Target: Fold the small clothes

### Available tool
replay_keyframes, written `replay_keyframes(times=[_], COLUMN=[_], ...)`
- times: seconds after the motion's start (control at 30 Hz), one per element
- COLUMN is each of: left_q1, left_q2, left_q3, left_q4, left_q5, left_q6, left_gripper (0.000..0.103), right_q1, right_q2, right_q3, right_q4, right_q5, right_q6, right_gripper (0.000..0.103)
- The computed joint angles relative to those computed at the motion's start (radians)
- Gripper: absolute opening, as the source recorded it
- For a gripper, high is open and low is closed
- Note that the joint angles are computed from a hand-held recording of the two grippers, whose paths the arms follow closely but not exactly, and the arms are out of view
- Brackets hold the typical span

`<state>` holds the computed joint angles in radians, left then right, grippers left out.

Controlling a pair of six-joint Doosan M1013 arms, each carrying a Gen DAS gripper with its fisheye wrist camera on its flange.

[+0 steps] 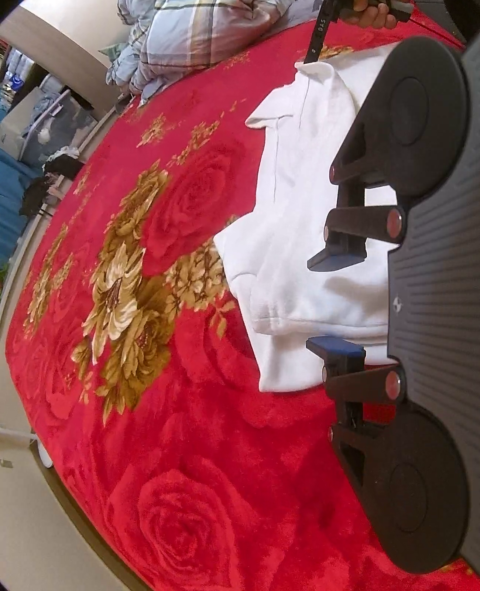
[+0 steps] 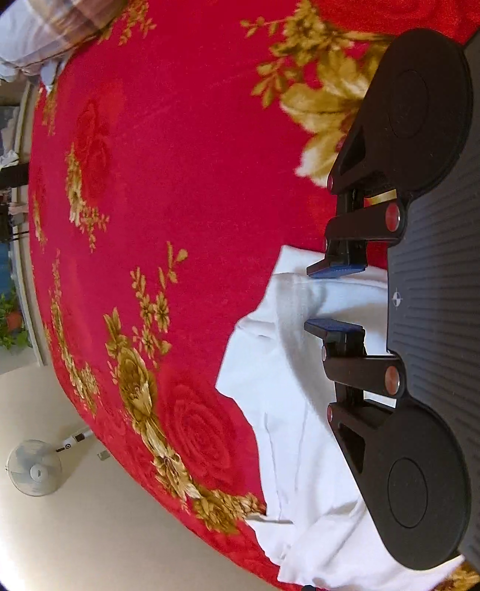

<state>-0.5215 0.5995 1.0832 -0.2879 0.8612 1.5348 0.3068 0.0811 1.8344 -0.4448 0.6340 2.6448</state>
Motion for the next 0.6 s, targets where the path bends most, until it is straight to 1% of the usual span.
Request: replay_keyframes(times=[0.03, 0.07, 0.1, 0.13, 0.17, 0.2, 0.23, 0.3, 0.33, 0.37, 0.4, 0.43, 0.47, 0.5, 0.53, 0.57, 0.6], left_q1=[-0.002, -0.004, -0.004, -0.003, -0.002, 0.001, 0.005, 0.007, 0.002, -0.004, -0.009, -0.012, -0.015, -0.020, -0.021, -0.020, -0.020], left_q2=[0.006, 0.010, 0.010, 0.009, -0.001, -0.015, -0.030, -0.053, -0.059, -0.059, -0.055, -0.049, -0.040, -0.027, -0.015, -0.012, -0.012], left_q3=[-0.010, -0.016, -0.018, -0.018, -0.006, 0.012, 0.034, 0.072, 0.084, 0.084, 0.078, 0.070, 0.053, 0.031, 0.006, 0.002, 0.002], left_q4=[0.011, 0.022, 0.018, 0.013, 0.006, -0.003, -0.018, -0.035, 0.006, 0.058, 0.104, 0.121, 0.137, 0.169, 0.176, 0.165, 0.158], left_q5=[0.011, 0.014, 0.010, 0.000, -0.034, -0.088, -0.154, -0.270, -0.315, -0.328, -0.326, -0.313, -0.285, -0.241, -0.194, -0.173, -0.162], left_q6=[-0.008, -0.014, -0.007, 0.004, 0.012, 0.014, 0.012, 0.004, -0.029, -0.068, -0.106, -0.123, -0.140, -0.174, -0.182, -0.171, -0.156], left_gripper=[0.041, 0.036, 0.011, 0.006, 0.006, 0.005, 0.005, 0.005, 0.005, 0.005, 0.005, 0.006, 0.009, 0.018, 0.036, 0.040, 0.042], right_q1=[-0.001, 0.001, 0.003, 0.004, 0.007, 0.007, 0.009, 0.015, 0.019, 0.026, 0.029, 0.030, 0.026, 0.020, 0.009, 0.001, -0.005], right_q2=[0.003, 0.007, 0.011, 0.013, 0.012, 0.008, 0.004, -0.011, -0.018, -0.021, -0.020, -0.017, -0.013, -0.007, 0.000, 0.009, 0.018], right_q3=[-0.002, -0.004, -0.007, -0.007, -0.007, -0.004, -0.001, 0.011, 0.020, 0.025, 0.025, 0.025, 0.022, 0.016, 0.007, -0.006, -0.015], right_q4=[-0.006, -0.023, -0.037, -0.058, -0.095, -0.120, -0.158, -0.293, -0.379, -0.475, -0.527, -0.564, -0.568, -0.538, -0.466, -0.382, -0.314], right_q5=[-0.001, -0.003, -0.003, -0.006, -0.012, -0.025, -0.037, -0.071, -0.086, -0.082, -0.067, -0.051, -0.046, -0.046, -0.054, -0.050, -0.044], right_q6=[0.006, 0.020, 0.029, 0.046, 0.082, 0.112, 0.156, 0.308, 0.398, 0.497, 0.557, 0.612, 0.639, 0.625, 0.567, 0.492, 0.424], right_gripper=[0.025, 0.025, 0.024, 0.017, 0.009, 0.006, 0.006, 0.005, 0.005, 0.005, 0.005, 0.005, 0.005, 0.006, 0.011, 0.012, 0.023])
